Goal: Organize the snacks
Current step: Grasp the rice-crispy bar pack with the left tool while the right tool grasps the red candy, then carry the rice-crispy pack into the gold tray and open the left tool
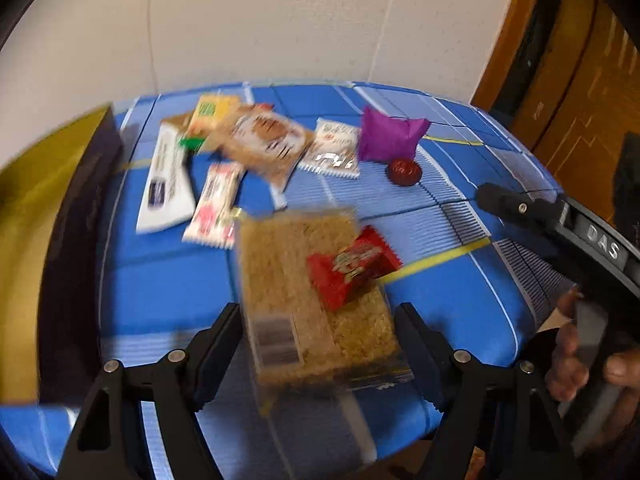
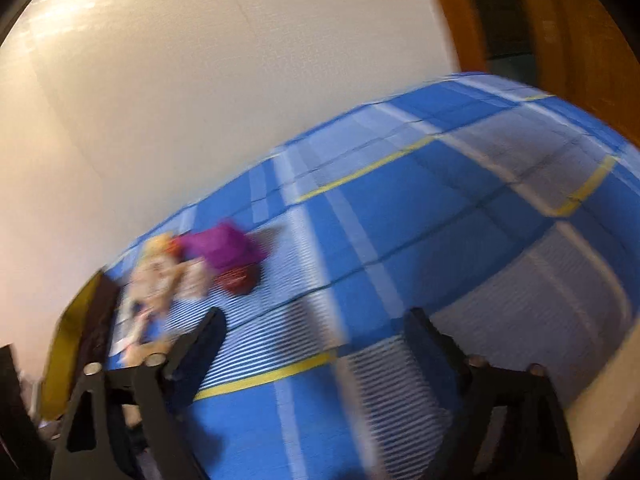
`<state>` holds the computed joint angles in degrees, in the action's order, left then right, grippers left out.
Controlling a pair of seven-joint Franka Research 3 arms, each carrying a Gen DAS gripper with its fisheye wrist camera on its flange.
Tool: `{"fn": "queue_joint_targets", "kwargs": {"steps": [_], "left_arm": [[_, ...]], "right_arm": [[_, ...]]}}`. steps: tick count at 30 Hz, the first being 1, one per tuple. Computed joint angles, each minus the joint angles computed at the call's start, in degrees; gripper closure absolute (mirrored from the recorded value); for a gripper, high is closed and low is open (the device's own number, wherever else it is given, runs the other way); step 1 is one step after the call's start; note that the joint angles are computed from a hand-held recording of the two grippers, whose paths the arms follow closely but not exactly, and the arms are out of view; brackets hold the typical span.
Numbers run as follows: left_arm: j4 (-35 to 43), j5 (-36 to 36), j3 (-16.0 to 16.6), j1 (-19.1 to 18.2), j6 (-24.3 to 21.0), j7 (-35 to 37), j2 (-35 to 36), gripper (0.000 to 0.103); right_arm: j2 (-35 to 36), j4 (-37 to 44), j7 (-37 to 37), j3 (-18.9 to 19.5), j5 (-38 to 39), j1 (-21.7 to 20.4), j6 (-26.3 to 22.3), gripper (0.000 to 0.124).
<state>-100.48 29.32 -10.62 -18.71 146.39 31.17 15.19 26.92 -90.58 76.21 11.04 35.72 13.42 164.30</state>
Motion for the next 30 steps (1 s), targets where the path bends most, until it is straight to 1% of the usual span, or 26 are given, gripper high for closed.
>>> {"fn": "queue_joint_targets", "kwargs": {"steps": [1, 2, 3, 5, 6, 8, 10, 11, 12, 13, 14, 15, 16, 17, 19, 20, 21, 23, 25, 30], "left_arm": [[-1.0, 1.2, 0.4, -0.3, 0.9, -1.3, -0.6, 0.026], [-1.2, 1.9, 0.5, -0.5, 0.8, -1.7, -0.7, 0.027], [-1.0, 3.2, 0.6, -0.9, 0.1, -2.0, -0.6, 0.027], [-0.7, 5.4, 0.7, -1.5, -0.9, -2.6, -0.4, 0.026], [-1.2, 5.8, 0.7, -1.5, -0.6, -2.9, -0.7, 0.026], [-2.6, 6.6, 0.8, -1.3, 1.0, -4.0, -1.4, 0.026], [-3.5, 7.5, 0.8, -1.1, 2.0, -4.7, -1.9, 0.026], [-3.7, 8.0, 0.8, -1.1, 2.2, -5.0, -2.0, 0.026], [-3.9, 8.2, 0.7, -1.0, 2.4, -5.1, -2.1, 0.026], [-4.0, 8.3, 0.7, -0.9, 2.6, -5.3, -2.1, 0.027], [-4.1, 8.4, 0.7, -0.8, 2.7, -5.4, -2.2, 0.027], [-4.1, 8.5, 0.6, -0.8, 2.7, -5.6, -2.2, 0.027], [-4.2, 8.8, 0.6, -0.8, 2.8, -5.9, -2.2, 0.027], [-4.3, 9.1, 0.7, -0.8, 2.8, -6.3, -2.3, 0.027], [-4.3, 9.6, 0.7, -0.9, 2.8, -6.9, -2.3, 0.026], [-4.3, 10.0, 0.7, -1.0, 2.7, -7.4, -2.3, 0.026], [-4.1, 10.4, 0.8, -1.1, 2.4, -7.7, -2.2, 0.026], [-3.8, 10.9, 0.7, -1.3, 1.8, -8.2, -2.0, 0.026], [-3.5, 11.0, 0.6, -1.3, 1.3, -8.3, -1.8, 0.026], [-3.3, 11.9, 0.7, -1.7, 0.0, -9.6, -2.0, 0.03]], "right_arm": [[0.3, 0.7, -4.1, 3.2, 2.7, -2.4, -2.0, 0.051], [0.8, 1.8, -8.7, 6.0, 5.7, -4.6, -5.3, 0.06], [1.3, 3.0, -13.2, 8.1, 8.4, -6.1, -9.2, 0.065], [1.8, 4.5, -17.7, 9.0, 10.5, -6.4, -14.1, 0.066], [1.9, 5.1, -20.0, 9.4, 11.3, -6.4, -16.6, 0.066], [1.9, 5.7, -22.3, 8.9, 11.8, -5.2, -18.9, 0.066], [2.3, 6.7, -23.1, 7.5, 10.9, -3.4, -20.7, 0.066], [2.8, 7.8, -22.8, 6.5, 9.9, -2.1, -21.9, 0.071], [3.2, 8.7, -23.0, 5.9, 9.7, -1.4, -23.2, 0.079], [3.9, 10.0, -23.1, 5.1, 9.3, -0.7, -24.6, 0.081], [4.4, 10.8, -22.9, 4.3, 8.2, 0.5, -25.2, 0.087], [4.6, 11.0, -23.6, 3.7, 7.6, 1.0, -25.6, 0.091], [3.9, 10.1, -24.5, 3.4, 7.5, 1.5, -24.6, 0.093], [2.7, 8.2, -25.6, 3.3, 8.2, 1.7, -22.6, 0.104], [2.4, 7.3, -25.4, 2.8, 9.6, 1.7, -20.1, 0.105], [2.6, 7.4, -23.8, 2.1, 9.8, 1.8, -19.0, 0.105], [2.9, 7.9, -22.4, 1.6, 9.5, 1.8, -19.2, 0.105], [2.9, 7.5, -18.5, -0.2, 7.1, 2.8, -17.5, 0.105], [3.8, 8.4, -14.2, -1.0, 5.1, 2.9, -18.2, 0.107], [3.6, 7.7, -13.4, -0.1, 4.0, 1.9, -16.3, 0.106]]}}
